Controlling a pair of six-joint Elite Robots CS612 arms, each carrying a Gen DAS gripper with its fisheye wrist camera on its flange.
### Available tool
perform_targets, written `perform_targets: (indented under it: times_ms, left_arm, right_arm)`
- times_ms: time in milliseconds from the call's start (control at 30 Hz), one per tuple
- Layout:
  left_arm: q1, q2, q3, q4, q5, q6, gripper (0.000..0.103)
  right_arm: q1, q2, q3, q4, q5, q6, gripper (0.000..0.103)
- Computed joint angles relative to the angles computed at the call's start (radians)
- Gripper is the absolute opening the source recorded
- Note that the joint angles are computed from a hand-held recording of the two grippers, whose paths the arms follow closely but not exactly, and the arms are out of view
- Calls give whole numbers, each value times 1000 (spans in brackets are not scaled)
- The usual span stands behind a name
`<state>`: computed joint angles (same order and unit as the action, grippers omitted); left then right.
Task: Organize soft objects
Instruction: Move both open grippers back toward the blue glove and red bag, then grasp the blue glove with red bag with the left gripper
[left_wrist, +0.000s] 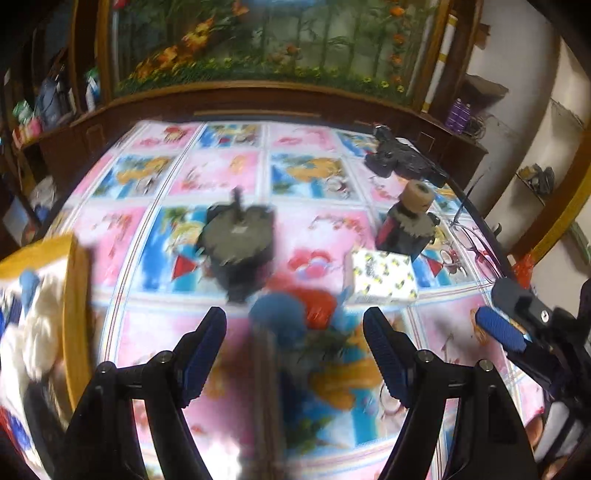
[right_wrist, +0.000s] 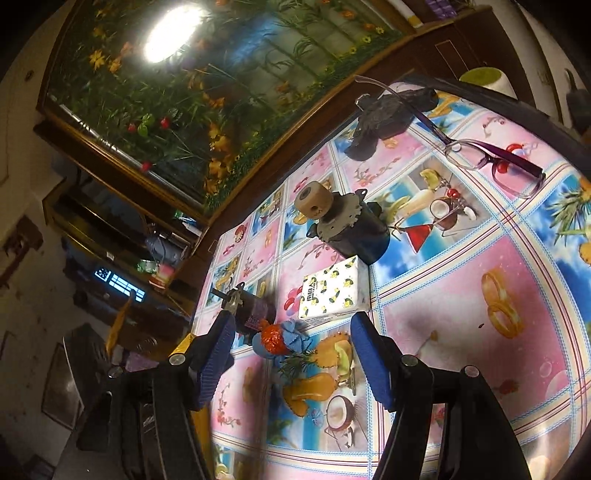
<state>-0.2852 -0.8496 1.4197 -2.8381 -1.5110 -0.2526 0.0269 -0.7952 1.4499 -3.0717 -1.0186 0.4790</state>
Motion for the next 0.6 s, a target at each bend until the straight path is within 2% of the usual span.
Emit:
perform_targets:
  times_ms: [167, 267, 367, 433, 467, 600]
  left_arm:
    - [-3, 69, -109, 102, -6, 57, 76]
    - [5, 97, -152, 166, -59, 83, 76]
    - [2, 90, -135, 205, -78, 117, 76]
    - [4, 76, -107, 218, -129, 136, 75]
    - [4, 66, -85, 214, -147, 146, 75]
    - [-5, 36, -14, 127, -130, 136, 75]
  right_arm:
    - [0, 3, -6, 9, 6, -6, 70]
    - [0, 2, -5, 7, -1, -10, 70]
    - [-2, 1, -4, 7, -6, -10, 70]
    - [-3, 2, -5, 8, -9, -8, 70]
    - [-3, 2, -5, 10, -12, -9, 70]
    - [2, 3, -11, 26, -25, -23, 70]
